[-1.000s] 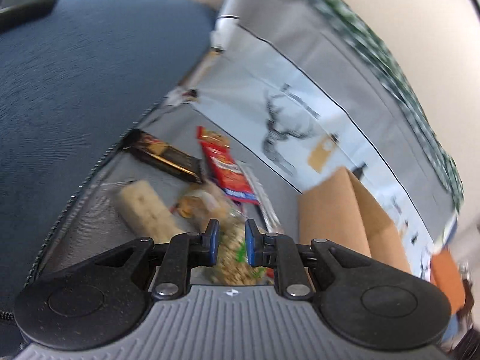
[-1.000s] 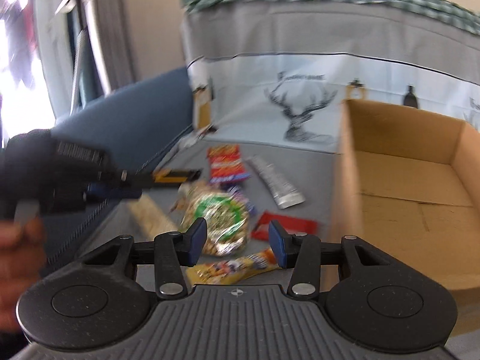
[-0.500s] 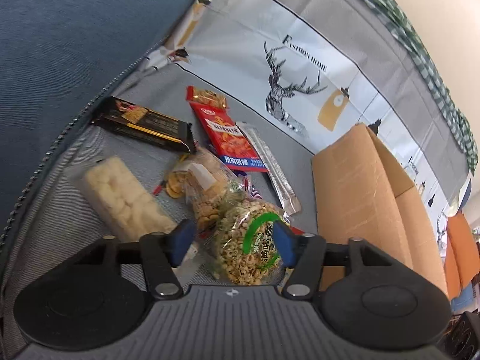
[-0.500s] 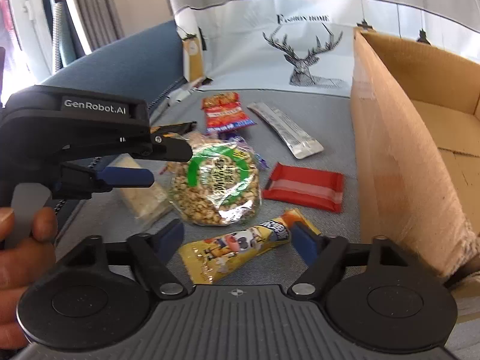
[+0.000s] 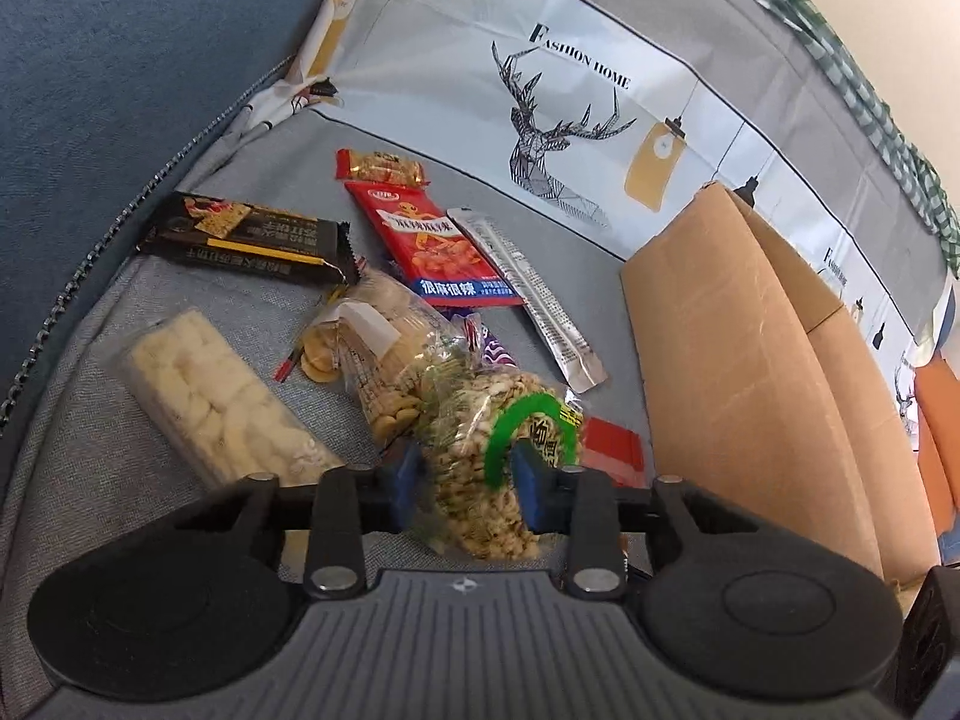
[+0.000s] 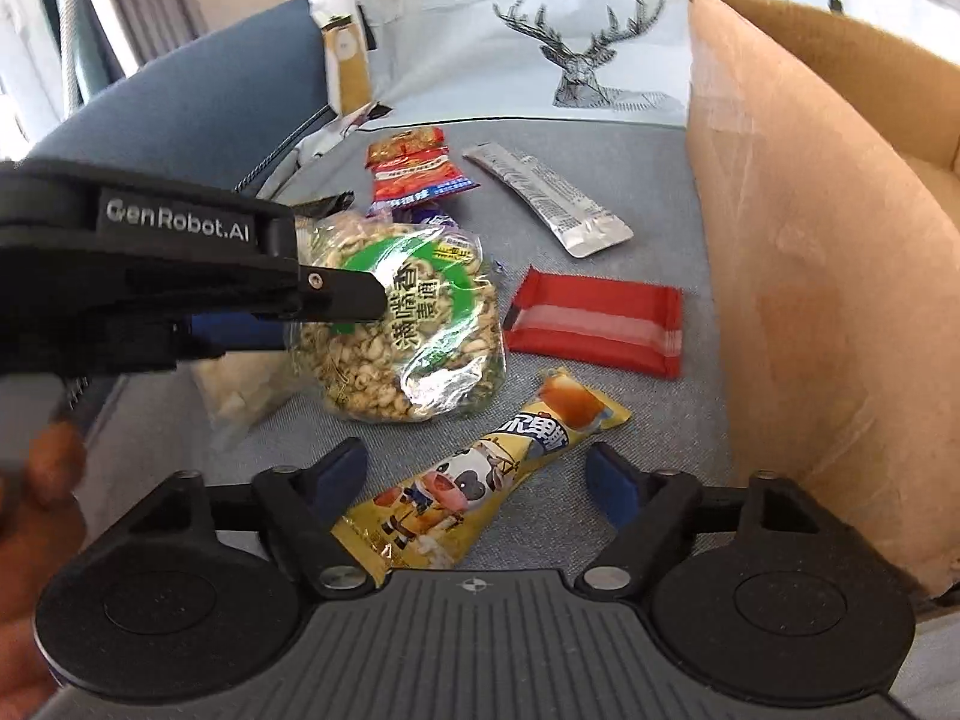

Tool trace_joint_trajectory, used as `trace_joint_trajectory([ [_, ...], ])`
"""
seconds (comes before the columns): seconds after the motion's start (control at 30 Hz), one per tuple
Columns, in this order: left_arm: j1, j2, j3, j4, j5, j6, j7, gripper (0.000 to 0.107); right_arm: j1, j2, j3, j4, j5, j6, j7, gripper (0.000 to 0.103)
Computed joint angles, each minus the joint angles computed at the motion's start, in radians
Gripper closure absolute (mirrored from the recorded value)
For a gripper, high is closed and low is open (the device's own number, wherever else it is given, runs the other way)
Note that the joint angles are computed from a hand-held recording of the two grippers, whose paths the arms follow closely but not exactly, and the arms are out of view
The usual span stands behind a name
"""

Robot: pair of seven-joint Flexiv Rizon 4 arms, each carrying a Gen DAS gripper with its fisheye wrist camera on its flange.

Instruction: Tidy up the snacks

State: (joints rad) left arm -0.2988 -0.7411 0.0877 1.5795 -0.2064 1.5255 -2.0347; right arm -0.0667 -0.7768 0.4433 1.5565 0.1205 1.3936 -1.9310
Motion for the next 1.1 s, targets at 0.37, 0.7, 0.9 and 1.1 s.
trace_joint_trajectory([
  [0.37, 0.052, 0.105, -0.084, 0.161, -0.02, 0.097, 0.001, 0.085, -0.079, 0.053, 0.069, 0.084, -0.009, 0.02, -0.137, 0.085],
  [0.7, -0.105, 0.176, 0.078, 0.242, -0.059, 0.007, -0.161, 0.084, -0.085, 0.135, 0.041, 0.157, 0.032, -0.046, -0.242, 0.085],
  [0.9, -0.264, 0.127, 0.299, 0.141, 0.096, -0.111, -0.324, 0.05, -0.086, 0.134, 0.034, 0.135, 0.088, -0.081, -0.29, 0.082],
  [1.1, -0.296, 0.066, 0.34, 0.002, 0.237, -0.231, -0.343, 0.019, -0.054, 0.134, -0.006, 0.114, 0.118, -0.113, -0.308, 0.07],
])
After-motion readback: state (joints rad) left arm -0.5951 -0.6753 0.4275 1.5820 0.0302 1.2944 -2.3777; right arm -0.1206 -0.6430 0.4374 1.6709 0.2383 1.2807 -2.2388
